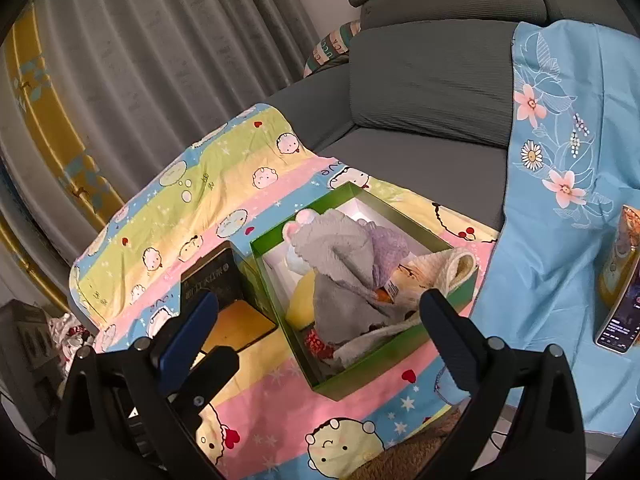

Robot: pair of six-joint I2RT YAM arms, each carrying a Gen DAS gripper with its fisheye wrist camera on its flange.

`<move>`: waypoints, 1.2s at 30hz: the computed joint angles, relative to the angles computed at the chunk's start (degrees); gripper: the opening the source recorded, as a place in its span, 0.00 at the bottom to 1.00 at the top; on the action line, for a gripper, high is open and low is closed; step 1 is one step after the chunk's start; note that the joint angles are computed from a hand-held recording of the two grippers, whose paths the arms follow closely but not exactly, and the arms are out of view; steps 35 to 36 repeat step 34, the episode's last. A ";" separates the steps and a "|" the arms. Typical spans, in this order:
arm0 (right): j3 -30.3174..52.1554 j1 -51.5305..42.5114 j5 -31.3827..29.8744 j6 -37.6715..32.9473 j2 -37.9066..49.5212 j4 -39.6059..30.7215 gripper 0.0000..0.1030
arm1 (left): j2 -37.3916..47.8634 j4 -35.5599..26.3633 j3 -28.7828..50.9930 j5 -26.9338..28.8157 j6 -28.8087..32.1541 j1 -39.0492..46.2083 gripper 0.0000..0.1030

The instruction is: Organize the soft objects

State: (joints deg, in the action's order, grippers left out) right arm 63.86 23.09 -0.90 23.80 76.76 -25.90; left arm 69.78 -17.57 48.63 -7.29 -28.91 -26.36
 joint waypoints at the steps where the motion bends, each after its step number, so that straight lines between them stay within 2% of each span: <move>1: -0.12 0.45 0.60 0.06 -0.17 -0.21 0.98 | -0.32 -0.61 0.01 -0.31 0.05 -0.27 0.86; 17: -1.25 3.50 3.71 0.98 -1.91 -2.01 0.98 | -3.84 -4.53 -1.12 -3.86 0.05 -1.76 0.86; 36: -1.07 5.69 9.10 1.97 -2.18 -4.08 0.99 | -5.57 -5.49 -2.50 -0.69 0.69 -0.40 0.86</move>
